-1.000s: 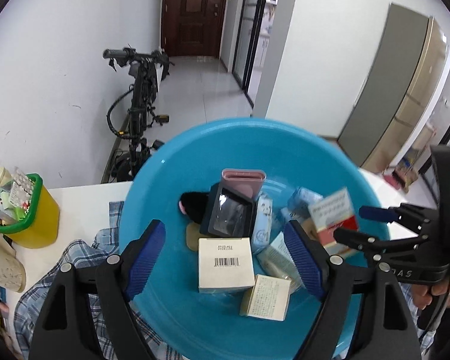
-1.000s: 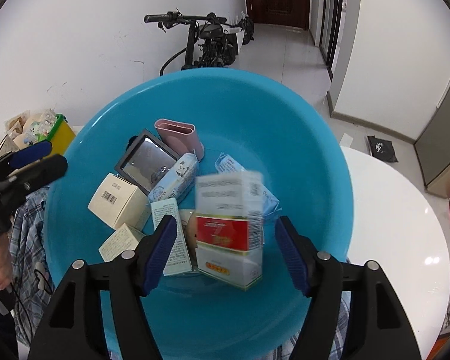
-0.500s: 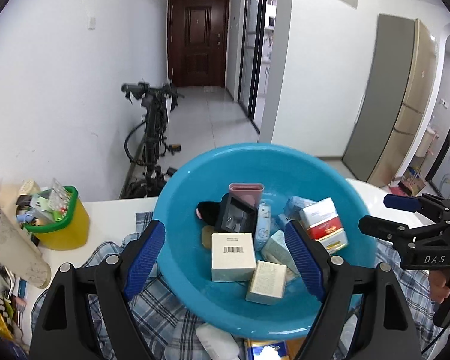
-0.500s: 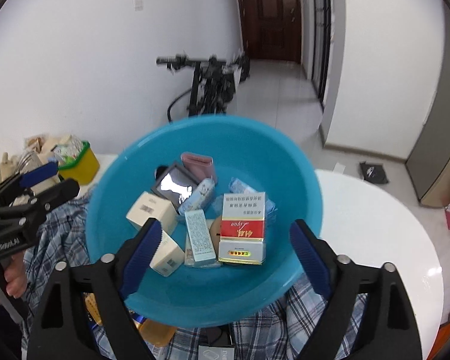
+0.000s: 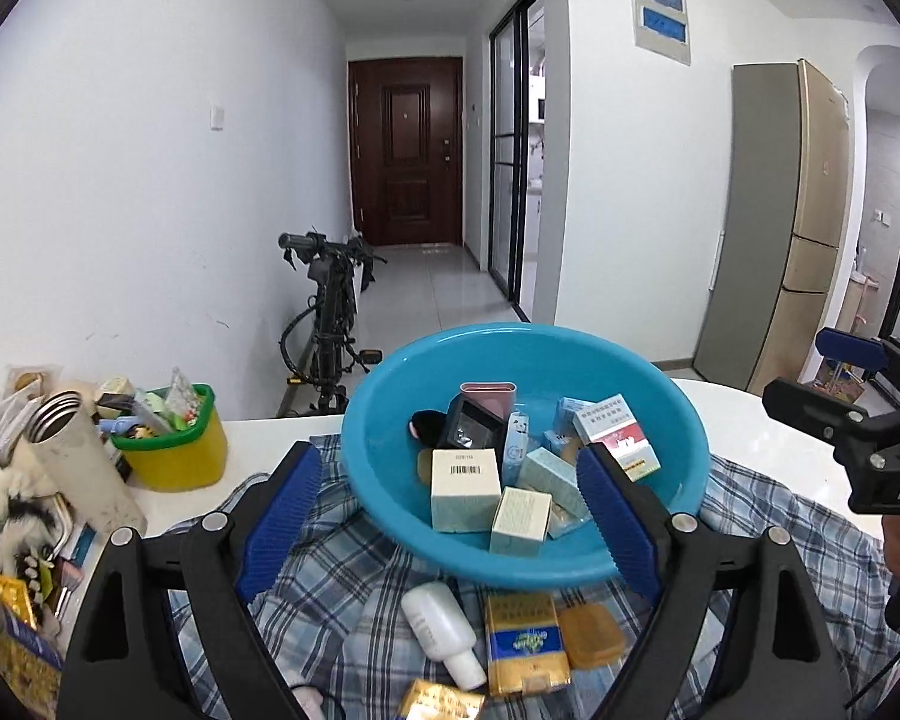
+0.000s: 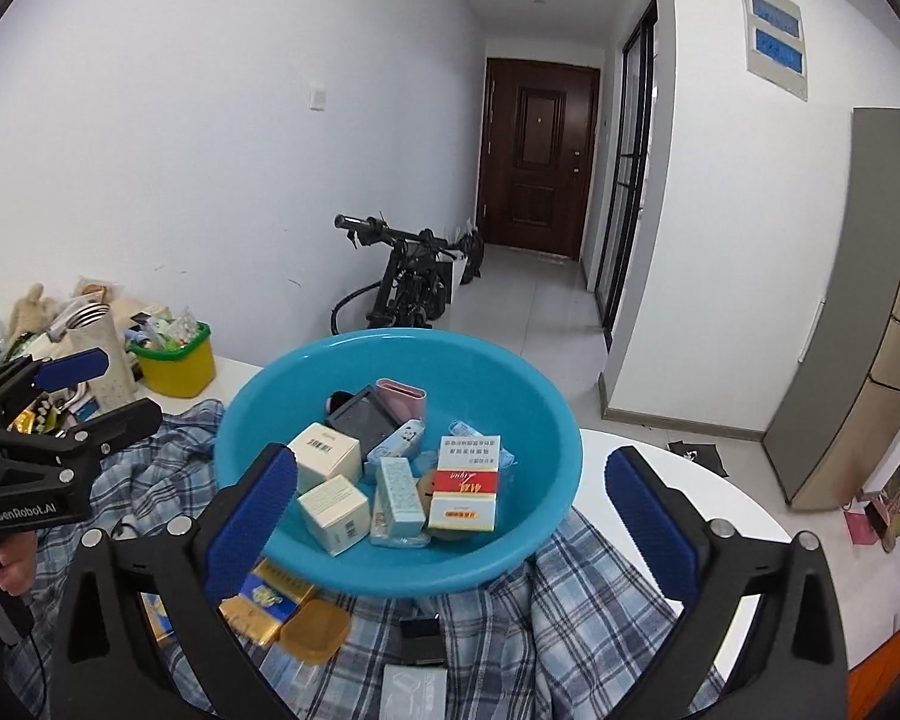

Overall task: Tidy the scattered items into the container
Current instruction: 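Withdraw both grippers from the basin back toward the shirt, then grasp the gold-and-blue cigarette pack with the left gripper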

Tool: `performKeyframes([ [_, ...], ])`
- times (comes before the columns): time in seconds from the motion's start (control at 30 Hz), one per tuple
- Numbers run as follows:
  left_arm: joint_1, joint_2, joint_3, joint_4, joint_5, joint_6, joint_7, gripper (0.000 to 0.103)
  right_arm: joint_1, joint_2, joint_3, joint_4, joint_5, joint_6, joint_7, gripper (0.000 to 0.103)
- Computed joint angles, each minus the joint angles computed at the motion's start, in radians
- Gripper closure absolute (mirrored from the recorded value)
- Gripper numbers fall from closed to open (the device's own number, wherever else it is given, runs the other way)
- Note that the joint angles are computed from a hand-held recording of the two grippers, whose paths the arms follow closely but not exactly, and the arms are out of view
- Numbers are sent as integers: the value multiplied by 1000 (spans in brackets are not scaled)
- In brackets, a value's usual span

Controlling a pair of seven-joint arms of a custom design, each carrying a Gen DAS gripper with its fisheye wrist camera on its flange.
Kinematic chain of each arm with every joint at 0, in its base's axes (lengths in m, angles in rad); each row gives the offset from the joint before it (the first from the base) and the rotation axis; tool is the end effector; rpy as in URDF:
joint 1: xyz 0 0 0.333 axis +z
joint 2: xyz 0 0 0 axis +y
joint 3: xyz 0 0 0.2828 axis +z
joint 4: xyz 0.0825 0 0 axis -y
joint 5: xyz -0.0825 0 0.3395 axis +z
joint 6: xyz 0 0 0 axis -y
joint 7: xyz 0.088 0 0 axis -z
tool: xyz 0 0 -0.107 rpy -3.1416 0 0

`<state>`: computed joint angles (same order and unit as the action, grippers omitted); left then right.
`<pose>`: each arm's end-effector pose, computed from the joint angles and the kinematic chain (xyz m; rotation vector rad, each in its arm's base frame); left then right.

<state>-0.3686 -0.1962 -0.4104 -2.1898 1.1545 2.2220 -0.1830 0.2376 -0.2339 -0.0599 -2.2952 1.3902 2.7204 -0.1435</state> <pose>0.3625 -0.3293 0.4894 -1.7557 1.2864 -0.7520 0.4733 0.0471 0.4822 -1.9562 0.8612 -0.5874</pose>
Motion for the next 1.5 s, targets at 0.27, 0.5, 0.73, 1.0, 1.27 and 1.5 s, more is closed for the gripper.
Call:
performKeyframes([
  [0.27,-55,-28,-73,-36,6,-119,-66,14,-7,-127,-31,-131,117,-4,-124,1],
  [0.5,-109,-46,-94,-77,3,-162,-138,0,-43,-215,-39,-225,165,-36,-196,0],
  [0.73,-149,-31,-106,-105,-31,-207,-160,0,-62,-244,-57,-292,142,-67,-189,0],
  [1.0,-180,-12,-98,-158,-68,-176,-197,0,-83,-205,-41,-332,154,-73,-228,0],
  [1.27,-168,-11,-44,-242,-144,7,-132,0,-84,-135,-38,-328,59,-64,-179,0],
  [1.5,-119,0,-14,-280,-199,133,-3,0,-74,-102,-36,-329,51,-32,-211,0],
])
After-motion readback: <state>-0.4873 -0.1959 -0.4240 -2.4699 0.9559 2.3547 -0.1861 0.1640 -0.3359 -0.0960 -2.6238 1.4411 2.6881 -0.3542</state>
